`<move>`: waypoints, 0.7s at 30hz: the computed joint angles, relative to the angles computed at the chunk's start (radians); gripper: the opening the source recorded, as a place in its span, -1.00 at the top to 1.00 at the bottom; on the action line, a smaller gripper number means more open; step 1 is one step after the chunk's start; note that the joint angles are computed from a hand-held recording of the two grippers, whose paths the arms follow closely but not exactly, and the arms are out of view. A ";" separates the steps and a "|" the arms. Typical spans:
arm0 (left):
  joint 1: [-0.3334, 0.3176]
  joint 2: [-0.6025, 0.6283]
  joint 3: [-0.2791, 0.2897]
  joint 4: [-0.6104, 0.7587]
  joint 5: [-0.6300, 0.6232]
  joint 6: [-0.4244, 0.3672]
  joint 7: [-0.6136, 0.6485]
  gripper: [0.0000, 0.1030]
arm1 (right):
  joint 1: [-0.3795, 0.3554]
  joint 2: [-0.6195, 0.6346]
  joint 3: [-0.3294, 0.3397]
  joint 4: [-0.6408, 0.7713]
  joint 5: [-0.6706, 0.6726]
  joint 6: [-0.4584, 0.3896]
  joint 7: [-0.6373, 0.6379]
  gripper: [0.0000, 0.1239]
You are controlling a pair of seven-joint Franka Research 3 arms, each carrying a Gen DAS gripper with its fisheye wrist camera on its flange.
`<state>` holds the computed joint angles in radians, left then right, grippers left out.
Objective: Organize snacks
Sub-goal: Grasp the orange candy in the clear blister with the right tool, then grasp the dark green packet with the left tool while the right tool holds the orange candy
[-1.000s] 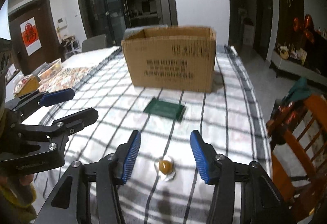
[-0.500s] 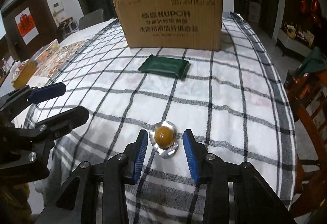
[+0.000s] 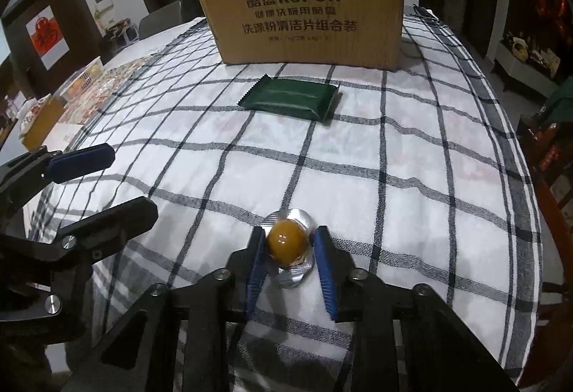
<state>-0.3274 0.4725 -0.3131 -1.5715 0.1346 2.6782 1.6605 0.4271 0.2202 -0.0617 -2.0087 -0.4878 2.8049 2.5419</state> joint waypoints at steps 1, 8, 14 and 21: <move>-0.002 0.001 0.003 0.002 0.004 0.000 -0.002 -0.37 | 0.002 -0.001 -0.001 0.000 -0.003 0.000 0.005 0.57; -0.003 0.025 0.002 0.045 0.014 -0.008 0.016 -0.37 | 0.014 -0.035 -0.019 -0.017 -0.089 0.021 0.115 0.57; 0.014 0.081 -0.034 0.142 -0.017 -0.030 0.108 -0.37 | -0.012 -0.060 -0.004 0.015 -0.174 -0.009 0.185 0.57; -0.020 0.257 -0.046 0.428 -0.057 -0.156 0.276 -0.41 | -0.031 -0.031 -0.004 0.103 -0.254 -0.077 0.243 0.57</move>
<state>-0.3473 0.7295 -0.3595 -1.1433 0.0779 2.5218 1.9362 0.3964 0.1890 -0.0653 -1.9060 -0.7419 2.7277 2.7852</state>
